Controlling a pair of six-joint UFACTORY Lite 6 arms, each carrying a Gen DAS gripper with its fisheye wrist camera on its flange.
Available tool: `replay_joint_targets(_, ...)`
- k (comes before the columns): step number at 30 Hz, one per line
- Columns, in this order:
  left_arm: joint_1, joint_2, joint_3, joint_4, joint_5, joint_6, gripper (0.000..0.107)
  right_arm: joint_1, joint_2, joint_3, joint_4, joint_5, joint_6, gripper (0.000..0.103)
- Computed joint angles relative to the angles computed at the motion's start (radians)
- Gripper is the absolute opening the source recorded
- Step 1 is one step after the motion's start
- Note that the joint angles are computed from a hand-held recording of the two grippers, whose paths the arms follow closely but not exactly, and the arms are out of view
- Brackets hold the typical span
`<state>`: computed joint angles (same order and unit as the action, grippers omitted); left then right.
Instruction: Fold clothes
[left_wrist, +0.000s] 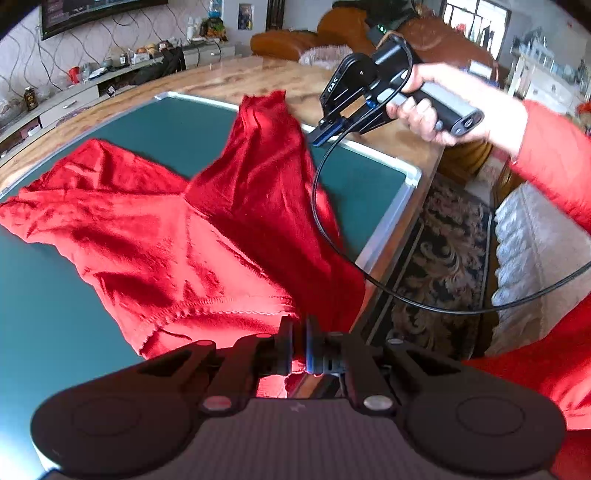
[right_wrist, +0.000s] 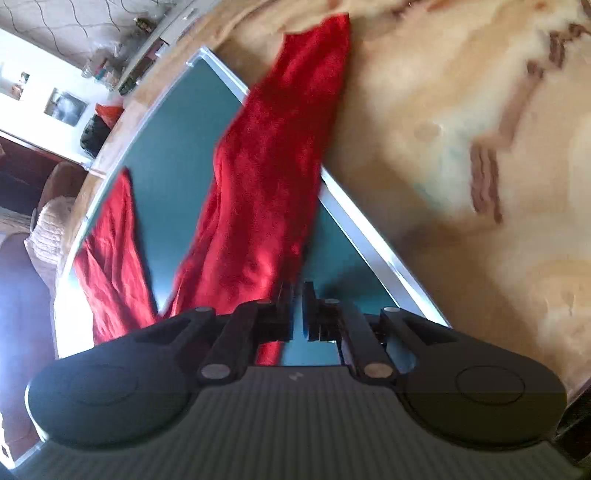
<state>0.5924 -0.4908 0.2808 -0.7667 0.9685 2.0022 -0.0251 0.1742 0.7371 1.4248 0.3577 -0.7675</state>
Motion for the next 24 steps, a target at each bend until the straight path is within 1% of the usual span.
replay_joint_targets(1,-0.015,-0.006,-0.012,-0.004,-0.019,-0.001,0.008,0.004,-0.030,-0.034,0.054,-0.004,-0.056,0.014)
replay_joint_targets(3,-0.030,-0.010,-0.026,-0.010,-0.038,0.000,0.008,0.032,-0.113,-0.103,0.125,0.005,-0.157,0.016)
replay_joint_targets(4,-0.033,-0.010,-0.028,-0.012,-0.045,-0.001,0.008,0.048,-0.155,-0.134,0.142,0.028,-0.196,0.016)
replay_joint_targets(6,-0.033,-0.005,-0.031,-0.017,-0.057,-0.001,0.008,0.096,-0.234,-0.189,0.144,0.108,-0.245,0.016)
replay_joint_targets(8,-0.035,0.008,-0.033,-0.023,-0.077,-0.007,0.008,0.184,-0.303,-0.227,0.108,0.148,-0.234,0.016)
replay_joint_targets(10,-0.030,0.019,-0.036,-0.027,-0.089,-0.012,0.008,0.314,-0.335,-0.244,0.059,0.128,-0.159,0.016)
replay_joint_targets(12,-0.018,0.027,-0.038,-0.029,-0.090,-0.014,0.009,0.431,-0.318,-0.249,0.075,0.099,-0.112,0.016)
replay_joint_targets(15,-0.014,0.006,-0.049,-0.032,-0.088,-0.028,0.009,0.538,-0.240,-0.243,0.232,0.078,-0.155,0.016)
replay_joint_targets(17,-0.028,-0.015,-0.058,-0.028,-0.095,-0.059,0.009,0.562,-0.187,-0.237,0.350,0.081,-0.216,0.016)
replay_joint_targets(19,-0.046,-0.040,-0.066,-0.023,-0.105,-0.095,0.009,0.573,-0.170,-0.239,0.440,0.081,-0.263,0.016)
replay_joint_targets(23,-0.075,-0.096,-0.082,-0.001,-0.119,-0.163,0.010,0.594,-0.150,-0.227,0.505,0.048,-0.277,0.016)
replay_joint_targets(24,-0.090,-0.112,-0.088,0.005,-0.130,-0.184,0.010,0.600,-0.144,-0.231,0.546,0.050,-0.309,0.016)
